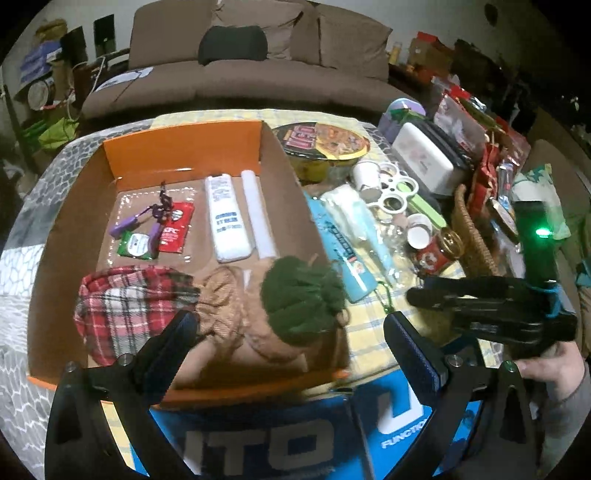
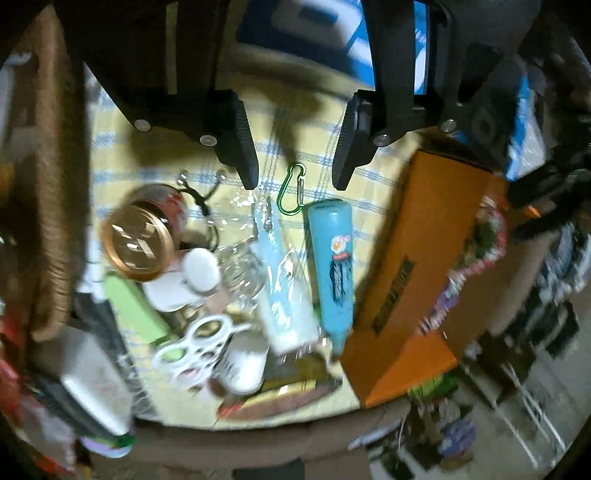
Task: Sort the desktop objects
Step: 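Grasp the green carabiner on the table with the right tool, then carry the green carabiner with the right tool over the orange box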
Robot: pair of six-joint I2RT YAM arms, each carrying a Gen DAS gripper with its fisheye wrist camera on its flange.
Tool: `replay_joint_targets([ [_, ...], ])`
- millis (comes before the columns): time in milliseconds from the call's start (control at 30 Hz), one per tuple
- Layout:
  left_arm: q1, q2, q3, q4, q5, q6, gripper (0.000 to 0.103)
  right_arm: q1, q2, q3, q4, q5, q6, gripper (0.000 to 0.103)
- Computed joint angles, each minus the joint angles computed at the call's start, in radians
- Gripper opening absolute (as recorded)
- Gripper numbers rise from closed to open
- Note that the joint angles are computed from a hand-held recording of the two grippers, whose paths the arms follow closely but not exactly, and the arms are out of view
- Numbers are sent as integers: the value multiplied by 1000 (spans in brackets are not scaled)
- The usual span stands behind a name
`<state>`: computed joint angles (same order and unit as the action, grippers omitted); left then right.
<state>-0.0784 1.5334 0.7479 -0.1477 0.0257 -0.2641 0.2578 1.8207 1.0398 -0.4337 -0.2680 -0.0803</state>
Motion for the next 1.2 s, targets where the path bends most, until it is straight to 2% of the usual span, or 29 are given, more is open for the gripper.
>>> replay_joint_targets([
  [233, 11, -4, 0, 1, 17, 24, 103, 68, 184, 174, -96, 89, 37, 37],
  [400, 16, -14, -11, 9, 41, 33, 103, 127, 201, 198, -118, 187, 44, 37],
  [467, 19, -14, -11, 7, 42, 32, 103, 170, 199, 186, -110, 267, 31, 34],
  [500, 22, -14, -12, 5, 44, 31, 103, 186, 195, 180, -109, 289, 24, 29],
  [533, 26, -16, -14, 5, 48, 31, 103, 191, 192, 180, -116, 271, 25, 18],
  [633, 38, -34, -20, -6, 55, 34, 103, 190, 171, 156, -104, 246, 34, 18],
  [800, 32, -69, -2, -63, 40, 57, 103, 90, 11, 42, -60, 28, 72, 18],
  [933, -24, -59, 49, -109, 24, 35, 103, -24, -185, -13, -126, -93, 43, 18],
  [1033, -84, 16, 136, -149, 93, -11, 103, -132, -260, 38, -223, -177, -3, 18],
  [1200, -170, 283, 384, -236, 168, -130, 103, -295, -337, 63, -322, -266, -84, 18],
])
